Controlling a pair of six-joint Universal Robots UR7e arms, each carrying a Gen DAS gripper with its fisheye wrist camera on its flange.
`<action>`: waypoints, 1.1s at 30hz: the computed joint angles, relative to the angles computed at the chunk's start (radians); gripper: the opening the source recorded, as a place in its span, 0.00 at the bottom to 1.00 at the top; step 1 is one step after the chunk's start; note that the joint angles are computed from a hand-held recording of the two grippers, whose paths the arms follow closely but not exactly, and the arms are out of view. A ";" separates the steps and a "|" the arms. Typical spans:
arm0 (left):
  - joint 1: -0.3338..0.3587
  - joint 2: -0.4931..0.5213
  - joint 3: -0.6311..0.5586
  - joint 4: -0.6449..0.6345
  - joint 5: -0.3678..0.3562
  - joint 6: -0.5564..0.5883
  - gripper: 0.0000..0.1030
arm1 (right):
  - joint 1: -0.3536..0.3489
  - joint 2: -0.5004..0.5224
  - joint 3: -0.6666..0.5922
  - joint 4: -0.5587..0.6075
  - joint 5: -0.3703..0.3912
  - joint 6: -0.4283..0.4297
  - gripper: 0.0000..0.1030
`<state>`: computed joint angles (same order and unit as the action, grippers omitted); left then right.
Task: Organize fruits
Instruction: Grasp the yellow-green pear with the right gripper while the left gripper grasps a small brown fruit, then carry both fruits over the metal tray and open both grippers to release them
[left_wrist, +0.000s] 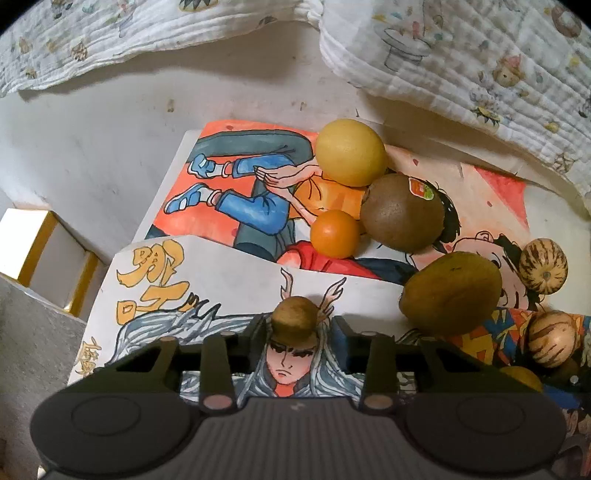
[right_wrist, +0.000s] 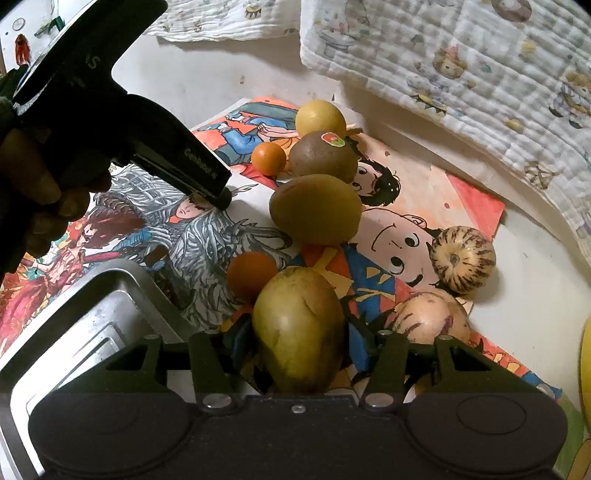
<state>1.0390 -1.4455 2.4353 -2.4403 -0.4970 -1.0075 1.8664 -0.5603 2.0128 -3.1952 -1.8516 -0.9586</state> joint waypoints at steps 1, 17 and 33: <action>0.000 0.000 -0.001 0.002 0.000 -0.002 0.38 | 0.000 0.001 -0.005 0.011 -0.004 0.004 0.54; -0.031 -0.036 0.033 -0.010 -0.015 0.002 0.27 | -0.001 0.003 0.012 -0.027 -0.003 0.014 0.53; -0.324 -0.308 0.188 0.336 -0.090 -0.300 0.27 | 0.070 -0.108 0.210 -0.205 -0.039 0.080 0.53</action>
